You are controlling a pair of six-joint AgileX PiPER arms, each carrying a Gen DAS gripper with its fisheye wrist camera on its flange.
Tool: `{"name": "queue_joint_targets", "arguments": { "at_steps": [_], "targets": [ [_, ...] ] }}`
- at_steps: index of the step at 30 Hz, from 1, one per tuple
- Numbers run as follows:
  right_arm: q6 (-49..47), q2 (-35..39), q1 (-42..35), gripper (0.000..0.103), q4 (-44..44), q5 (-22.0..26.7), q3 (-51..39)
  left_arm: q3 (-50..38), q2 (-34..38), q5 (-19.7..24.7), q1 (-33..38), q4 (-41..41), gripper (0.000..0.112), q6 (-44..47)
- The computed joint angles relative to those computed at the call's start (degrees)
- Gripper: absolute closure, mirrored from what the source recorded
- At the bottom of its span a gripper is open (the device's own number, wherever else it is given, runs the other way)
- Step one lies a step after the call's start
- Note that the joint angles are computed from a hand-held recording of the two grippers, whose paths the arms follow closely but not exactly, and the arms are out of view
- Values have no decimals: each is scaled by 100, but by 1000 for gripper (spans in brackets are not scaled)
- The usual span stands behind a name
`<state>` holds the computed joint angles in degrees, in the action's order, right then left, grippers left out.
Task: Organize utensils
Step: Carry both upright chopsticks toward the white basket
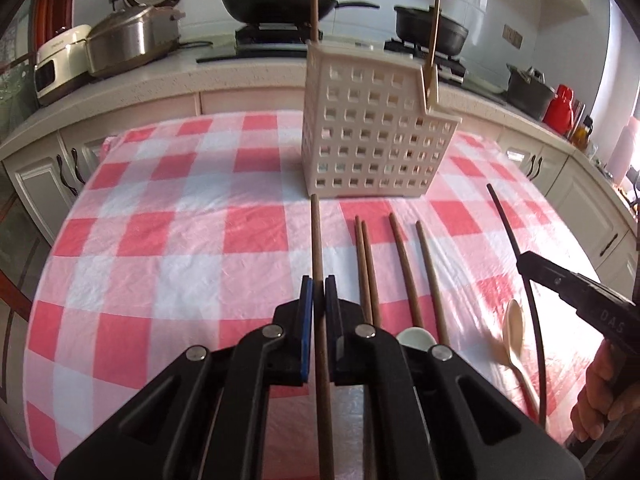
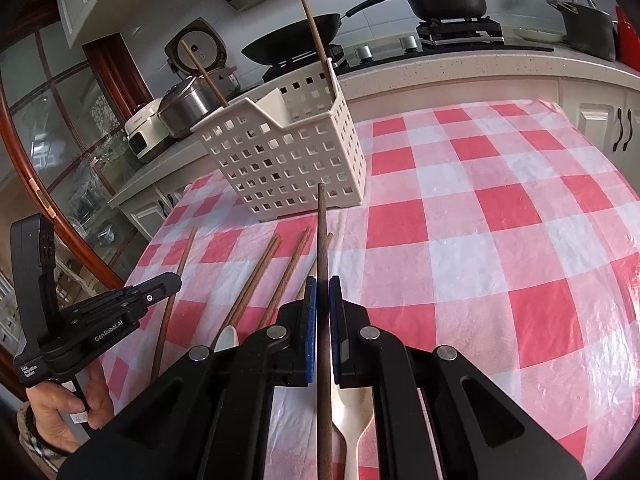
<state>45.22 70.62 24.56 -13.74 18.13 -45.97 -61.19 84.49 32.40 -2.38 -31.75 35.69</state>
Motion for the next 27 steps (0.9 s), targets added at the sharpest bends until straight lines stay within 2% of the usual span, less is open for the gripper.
{"name": "queue_joint_targets", "arguments": {
  "at_steps": [11,17,23,27],
  "targets": [
    [1998,-566,857,96,-2178,792,-283,461,-1134,160,576,-1066,106,948],
    [2660,-771,1296,96,-2883,1258,-381,599,-1502,411,1007,-1557,106,1388],
    [2937,-923,1542,96,-3162,1540,-453,560,-1718,881,1580,-1980,106,1719],
    [3059,-981,1766,96,-3337,1714,-503,600,-1872,1026,1678,-2023,106,1774]
  ]
}}
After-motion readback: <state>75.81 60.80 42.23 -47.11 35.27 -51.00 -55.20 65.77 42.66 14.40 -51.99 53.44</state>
